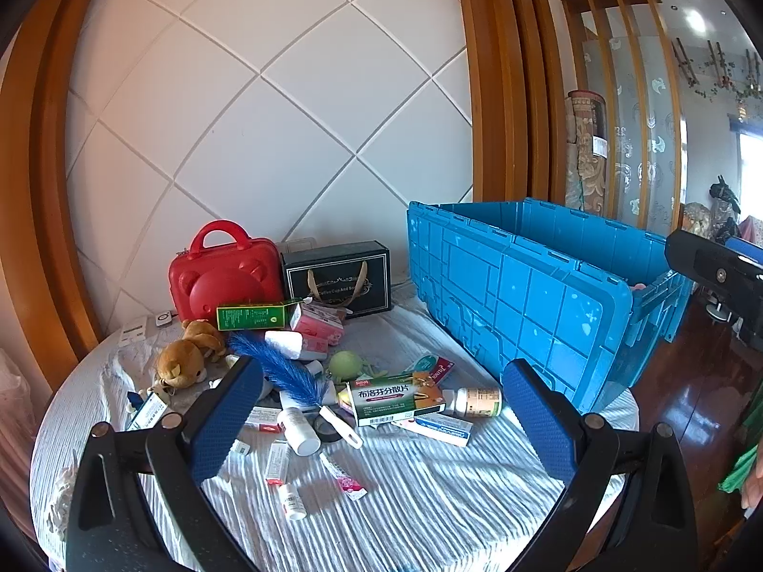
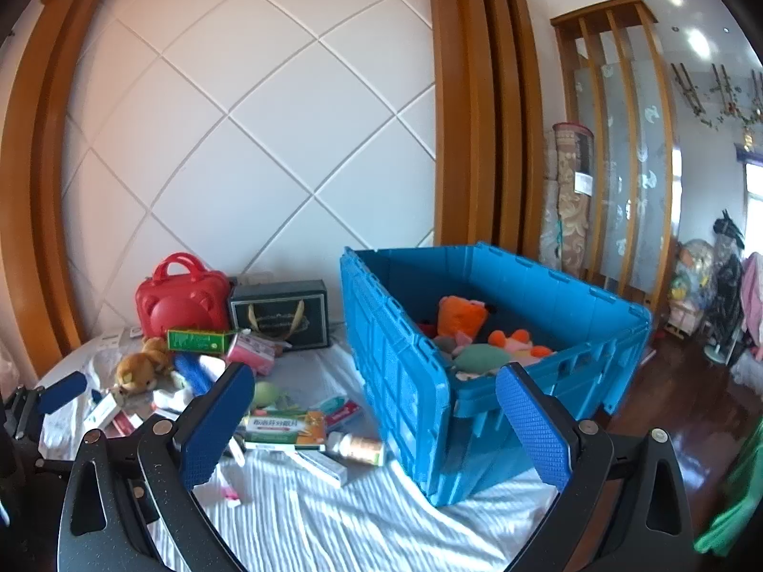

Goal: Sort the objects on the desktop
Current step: 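Move both tools from the crate toward the cluttered table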

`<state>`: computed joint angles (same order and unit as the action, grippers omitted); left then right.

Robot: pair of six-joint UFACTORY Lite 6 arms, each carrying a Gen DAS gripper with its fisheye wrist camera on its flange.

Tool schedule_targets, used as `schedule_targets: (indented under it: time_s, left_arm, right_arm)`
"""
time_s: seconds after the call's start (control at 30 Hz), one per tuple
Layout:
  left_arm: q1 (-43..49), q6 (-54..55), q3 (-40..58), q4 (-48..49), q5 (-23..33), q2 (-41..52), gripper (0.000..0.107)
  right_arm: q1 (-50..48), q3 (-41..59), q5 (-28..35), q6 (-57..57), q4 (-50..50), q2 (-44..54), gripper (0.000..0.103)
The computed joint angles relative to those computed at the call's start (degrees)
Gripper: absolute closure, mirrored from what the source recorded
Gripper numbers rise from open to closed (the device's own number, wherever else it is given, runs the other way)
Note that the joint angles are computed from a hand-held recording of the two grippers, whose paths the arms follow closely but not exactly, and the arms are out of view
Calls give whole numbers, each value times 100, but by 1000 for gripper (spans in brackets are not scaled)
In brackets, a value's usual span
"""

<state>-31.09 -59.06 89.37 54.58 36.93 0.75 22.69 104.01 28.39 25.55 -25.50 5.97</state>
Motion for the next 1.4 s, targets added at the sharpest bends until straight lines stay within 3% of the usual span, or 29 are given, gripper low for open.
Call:
schedule_targets:
  time_s: [0.5,0.73,0.87,1.0,1.1,1.27,1.4]
  left_arm:
    - [-36,-231,-45,103,84,200,5]
    - [293,-211,-1275,-81,-158,-389,5]
    - [500,-272,-1908,-30,-44,-653,5]
    - [590,-1253,-2669,554,84,-1020,5]
    - [850,-1544,-3076,477,-68,-1150,5]
    - [1258,-1638,-3269,426,-354,-921,5]
    - [1916,-1298,-3041,312,-1005,-404,5]
  right_arm:
    - [-138,364,-192,-1565,1480,368,0]
    - [-386,-449,-583,-3991,3818,186,0]
    - [-565,-801,-493,-5502,5278,231,0]
    - [-539,-1144,-502,-7039,6333,313,0]
    - [-460,-1468,-556,-7798,6807,360,0]
    - [-271,-1018,-119,-7845,6710,1038,0]
    - [131,-14,6,-6963,5852,1957,0]
